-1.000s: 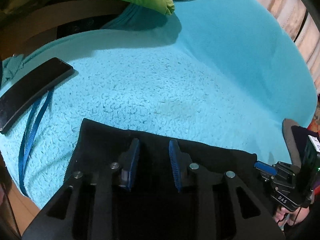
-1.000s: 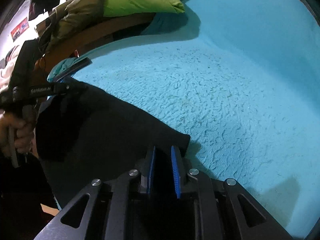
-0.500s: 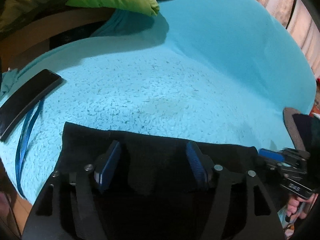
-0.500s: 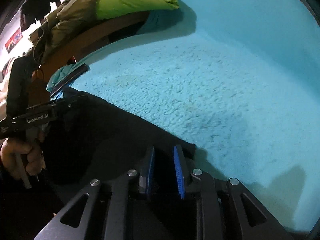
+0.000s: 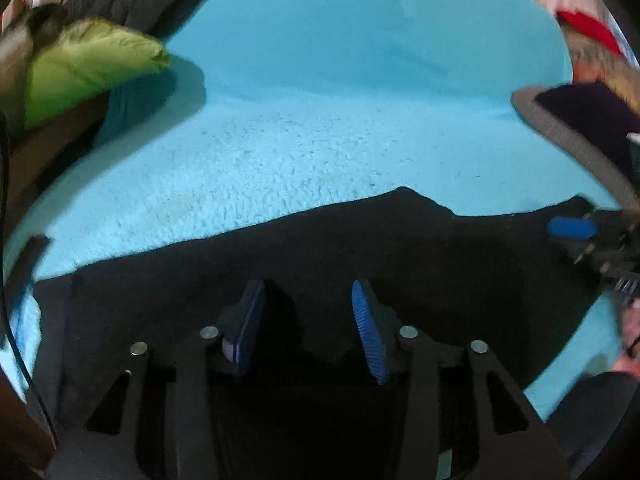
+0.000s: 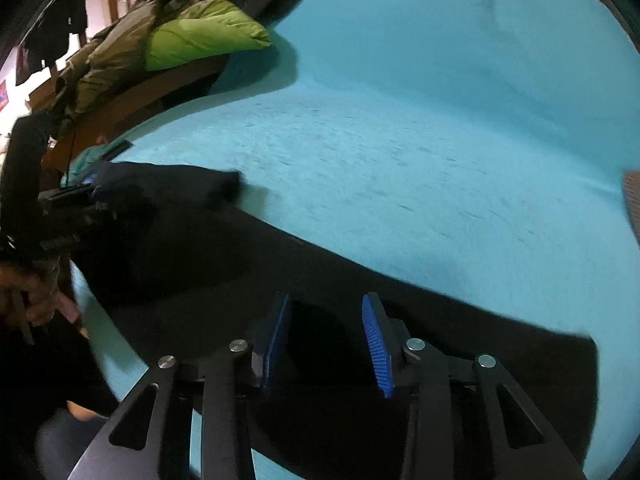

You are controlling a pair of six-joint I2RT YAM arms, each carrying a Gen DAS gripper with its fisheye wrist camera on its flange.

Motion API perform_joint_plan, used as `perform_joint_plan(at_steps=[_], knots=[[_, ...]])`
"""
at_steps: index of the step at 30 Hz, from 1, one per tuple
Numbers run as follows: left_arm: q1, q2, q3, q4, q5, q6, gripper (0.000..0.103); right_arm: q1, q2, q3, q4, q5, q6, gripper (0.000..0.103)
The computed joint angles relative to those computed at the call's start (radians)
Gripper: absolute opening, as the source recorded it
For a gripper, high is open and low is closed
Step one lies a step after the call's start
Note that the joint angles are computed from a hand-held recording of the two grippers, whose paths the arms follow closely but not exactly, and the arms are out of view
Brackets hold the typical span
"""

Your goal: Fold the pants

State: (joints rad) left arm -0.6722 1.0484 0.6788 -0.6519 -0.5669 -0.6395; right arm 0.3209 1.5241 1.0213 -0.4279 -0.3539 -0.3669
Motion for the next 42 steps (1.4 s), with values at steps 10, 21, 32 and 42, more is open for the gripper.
perform_joint_plan(at_steps=[10,21,32,42], knots=[[0.021,-0.029,-0.022,0.018,0.022,-0.024,0.047,-0.434,0.069,0.104,-0.086,-0.1,-0.029,0.037],[-0.002,-0.021,-0.021,0.011,-0.004,-0.063,0.065,-0.348,-0.127,-0.124,-0.05,-0.146,-0.096,0.039],[-0.043,0.007,-0.038,0.083,-0.009,-0.049,0.1,-0.418,-0.125,-0.128,0.165,-0.118,0.215,0.075],[-0.037,0.018,-0.03,0.082,0.003,-0.052,0.103,-0.212,-0.079,-0.058,0.072,-0.052,0.074,0.075]])
